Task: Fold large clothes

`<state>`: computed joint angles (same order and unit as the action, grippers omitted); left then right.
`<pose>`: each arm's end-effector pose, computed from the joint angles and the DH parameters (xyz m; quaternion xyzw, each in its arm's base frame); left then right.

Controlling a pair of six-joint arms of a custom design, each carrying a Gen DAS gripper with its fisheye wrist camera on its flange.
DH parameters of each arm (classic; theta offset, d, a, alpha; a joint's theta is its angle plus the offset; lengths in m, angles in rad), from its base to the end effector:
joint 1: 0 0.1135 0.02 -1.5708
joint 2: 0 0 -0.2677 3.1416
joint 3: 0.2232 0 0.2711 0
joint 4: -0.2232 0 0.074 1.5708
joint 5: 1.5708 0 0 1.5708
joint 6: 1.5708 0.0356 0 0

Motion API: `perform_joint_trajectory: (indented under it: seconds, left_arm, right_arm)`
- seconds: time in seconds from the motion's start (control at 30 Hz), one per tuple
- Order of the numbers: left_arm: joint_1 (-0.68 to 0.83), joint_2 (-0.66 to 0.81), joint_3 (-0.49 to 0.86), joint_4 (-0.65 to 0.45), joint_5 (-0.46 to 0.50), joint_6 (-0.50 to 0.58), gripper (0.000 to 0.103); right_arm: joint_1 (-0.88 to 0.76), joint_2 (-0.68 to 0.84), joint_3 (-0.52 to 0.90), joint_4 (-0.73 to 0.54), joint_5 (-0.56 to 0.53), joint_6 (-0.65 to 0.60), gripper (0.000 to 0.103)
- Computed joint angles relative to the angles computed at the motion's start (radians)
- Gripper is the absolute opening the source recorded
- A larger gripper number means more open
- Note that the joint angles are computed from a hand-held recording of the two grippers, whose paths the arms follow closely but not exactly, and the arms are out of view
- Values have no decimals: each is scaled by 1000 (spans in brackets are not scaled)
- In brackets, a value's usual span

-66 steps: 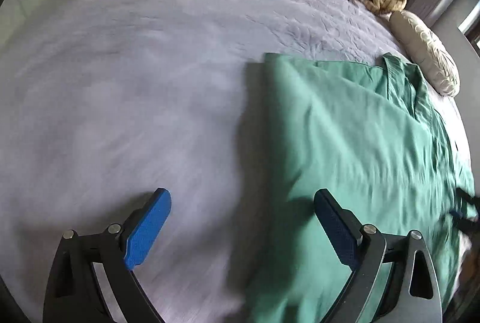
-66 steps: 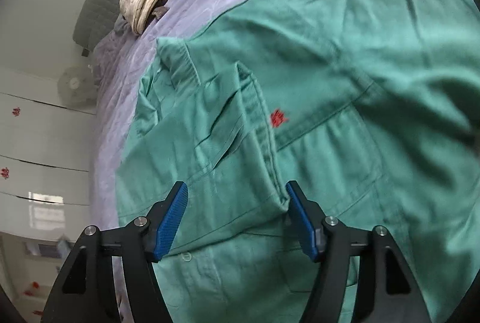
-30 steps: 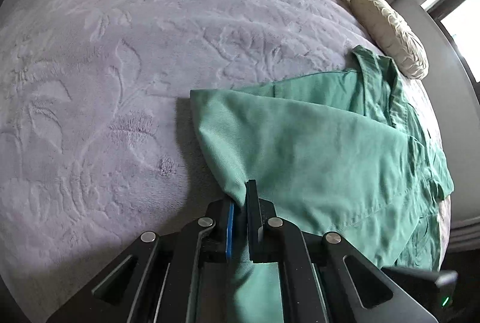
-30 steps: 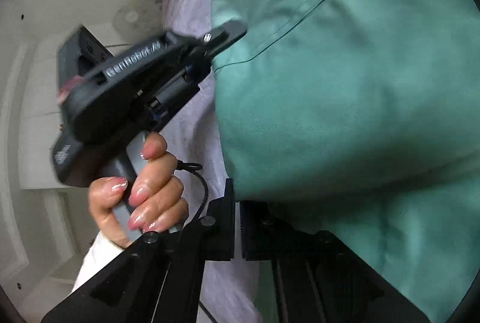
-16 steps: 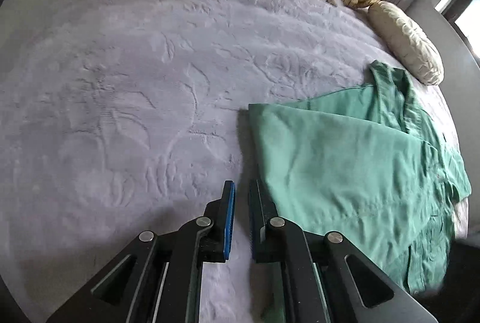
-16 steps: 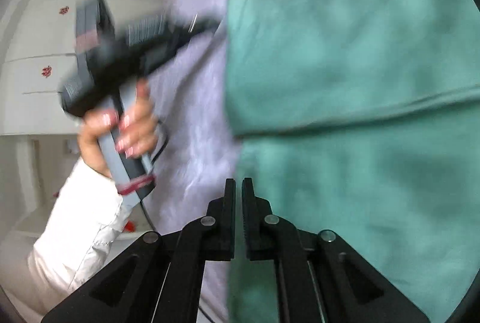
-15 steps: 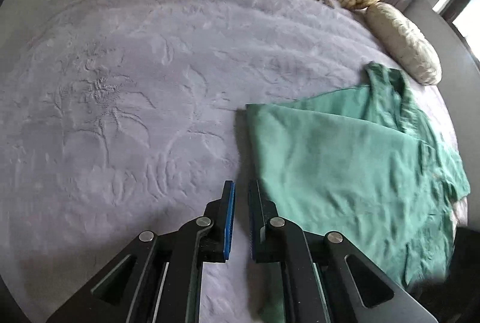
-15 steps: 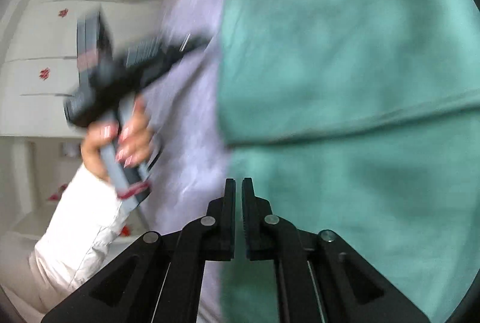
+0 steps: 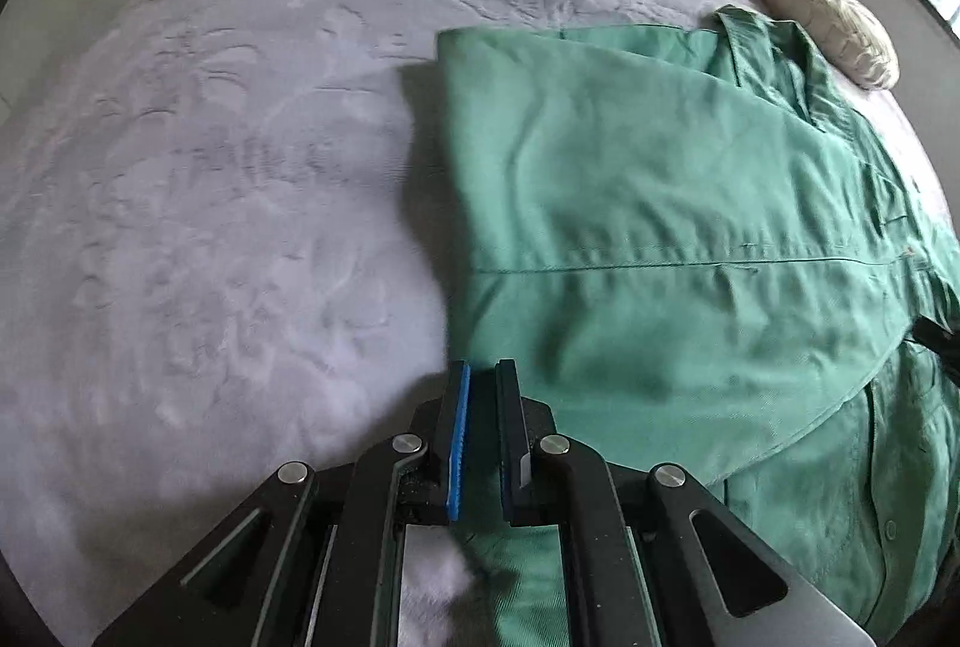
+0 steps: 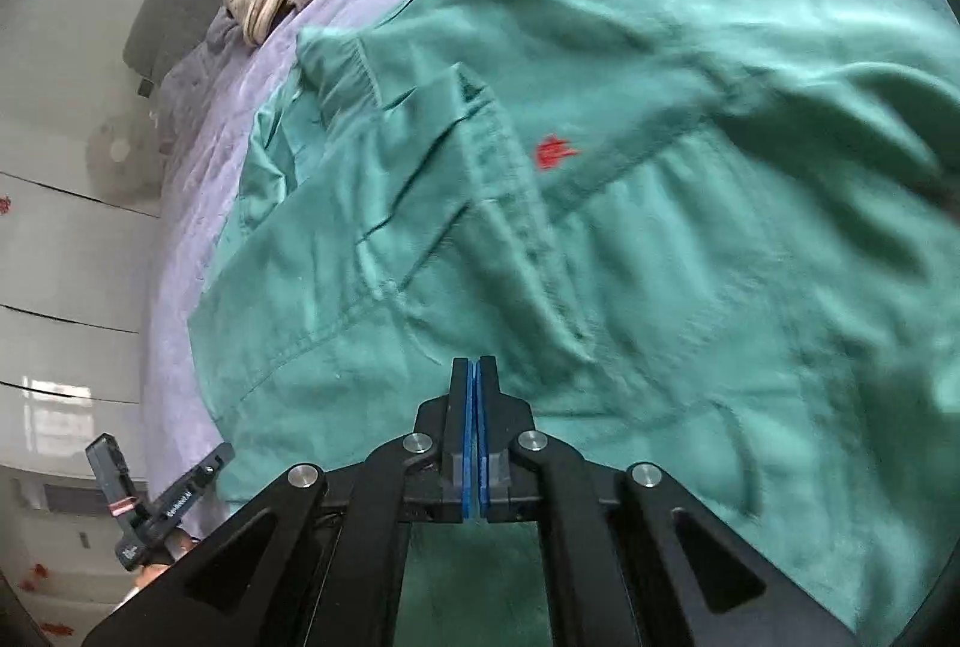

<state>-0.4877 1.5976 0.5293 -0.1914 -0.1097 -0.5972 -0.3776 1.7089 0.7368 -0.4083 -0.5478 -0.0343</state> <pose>0.2144 -0.1093 0.0742 -0.0625 0.9845 -0.0335 0.1604 0.2626 -0.0842 0.0916 0.1384 0.9487 0.2449 0.1446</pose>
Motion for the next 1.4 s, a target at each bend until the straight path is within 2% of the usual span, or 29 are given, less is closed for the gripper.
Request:
perform_joint_trajectory:
  seconds: [0.07, 0.1, 0.17, 0.23, 0.27, 0.3, 0.43, 0.5, 0.6, 0.83, 0.87, 0.9, 0.93, 0.97, 1.0, 1.13, 1.27, 1.33, 1.4]
  left_arm:
    - [-27, -18, 24, -73, -39, -28, 9]
    - [-50, -32, 36, -108, -64, -48, 9]
    - [-101, -54, 58, -164, -97, -95, 9]
    - [-159, -60, 92, -213, -107, -153, 9]
    - [-183, -54, 110, -233, -102, -178, 9]
    - [-215, -41, 136, -256, -95, -214, 9]
    - [-328, 41, 249, -314, -98, -312, 9]
    - [-379, 101, 313, -326, -96, -337, 10]
    - [-445, 181, 395, -308, -80, -352, 10]
    - [-540, 317, 562, -324, -75, -377, 10]
    - [-550, 336, 590, -335, -76, -380, 19]
    - [-557, 359, 624, -352, -72, -377, 79]
    - [-564, 386, 664, -377, -74, -388, 98]
    - [-567, 415, 711, -404, -86, -396, 102]
    - [-570, 433, 742, -411, -82, -388, 102]
    - [-585, 545, 918, -471, -89, -350, 102]
    - [-601, 640, 1070, -571, -97, -364, 102]
    - [-599, 721, 1187, -618, -86, -368, 102]
    - [-595, 764, 1247, -640, -56, -364, 102]
  right_arm:
    - [-58, 18, 26, -65, -28, -33, 8]
    - [-144, 18, 75, -182, -51, -122, 9]
    - [-241, 46, 115, -286, -78, -225, 13]
    - [-298, 41, 117, -343, -84, -291, 29]
    - [-339, 34, 123, -388, -82, -340, 46]
    - [-371, 31, 126, -419, -85, -377, 57]
    - [-445, 52, 156, -508, -88, -467, 57]
    - [-476, 72, 178, -547, -91, -505, 61]
    - [-513, 93, 208, -592, -99, -561, 69]
    - [-613, 165, 319, -716, -109, -683, 75]
    - [-631, 182, 345, -736, -112, -698, 75]
    - [-642, 192, 361, -747, -114, -707, 75]
    - [-656, 207, 385, -761, -116, -716, 75]
    - [-665, 216, 401, -770, -117, -722, 77]
    - [-680, 231, 425, -782, -122, -731, 86]
    - [-727, 288, 515, -813, -134, -749, 86]
    - [-759, 350, 608, -826, -136, -734, 86]
    - [-774, 377, 653, -830, -142, -727, 87]
    - [-793, 412, 717, -835, -153, -717, 103]
